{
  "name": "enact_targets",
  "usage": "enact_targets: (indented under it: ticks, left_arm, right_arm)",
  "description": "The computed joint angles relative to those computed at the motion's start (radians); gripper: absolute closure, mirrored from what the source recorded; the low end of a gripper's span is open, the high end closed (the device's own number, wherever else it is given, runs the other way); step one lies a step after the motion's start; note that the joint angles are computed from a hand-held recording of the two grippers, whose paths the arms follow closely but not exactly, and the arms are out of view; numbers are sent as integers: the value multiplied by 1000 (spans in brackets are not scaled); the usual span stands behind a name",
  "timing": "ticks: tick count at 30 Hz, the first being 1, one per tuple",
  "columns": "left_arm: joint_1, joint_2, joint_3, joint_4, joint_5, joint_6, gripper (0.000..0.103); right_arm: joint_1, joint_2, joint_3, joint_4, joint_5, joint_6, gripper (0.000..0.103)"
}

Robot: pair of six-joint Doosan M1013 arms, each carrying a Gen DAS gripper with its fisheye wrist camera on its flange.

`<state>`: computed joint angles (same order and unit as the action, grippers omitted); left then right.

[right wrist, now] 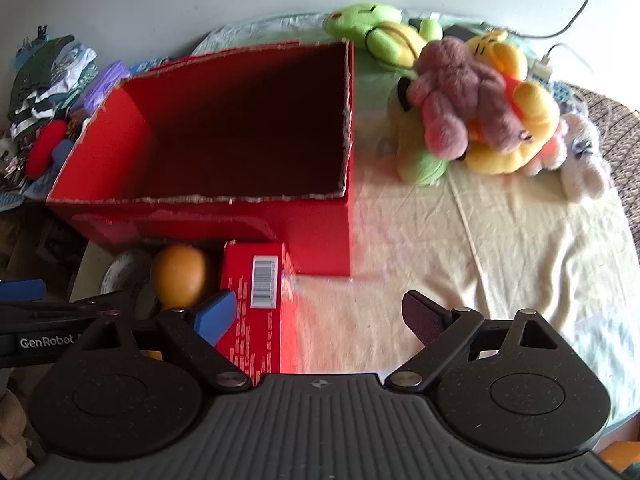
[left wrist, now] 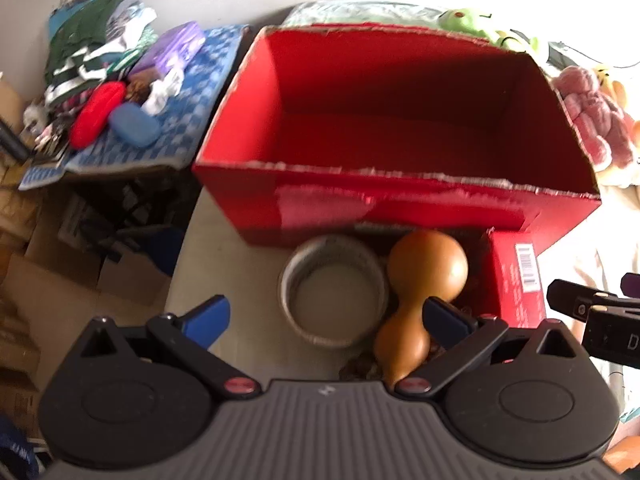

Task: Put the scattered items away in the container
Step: 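Move both grippers toward the clear tape roll beside the red box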

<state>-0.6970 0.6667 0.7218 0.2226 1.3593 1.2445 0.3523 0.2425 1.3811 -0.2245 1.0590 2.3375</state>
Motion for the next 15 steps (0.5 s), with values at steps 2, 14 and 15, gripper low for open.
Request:
enact_targets:
  ticks: [2,14,15]
  left_arm:
    - [-4,0,3,-5,29,-23,1]
    - [-29,-3,13,6,83,-48,1]
    - [-28,-3,12,3,75,-34,1]
  right_arm:
    - [-6,-5,6,33,-6,-53,15]
    - [-38,-34,54,155,-73,-184,20]
    - [-34,-37,59,145,-78,-169,21]
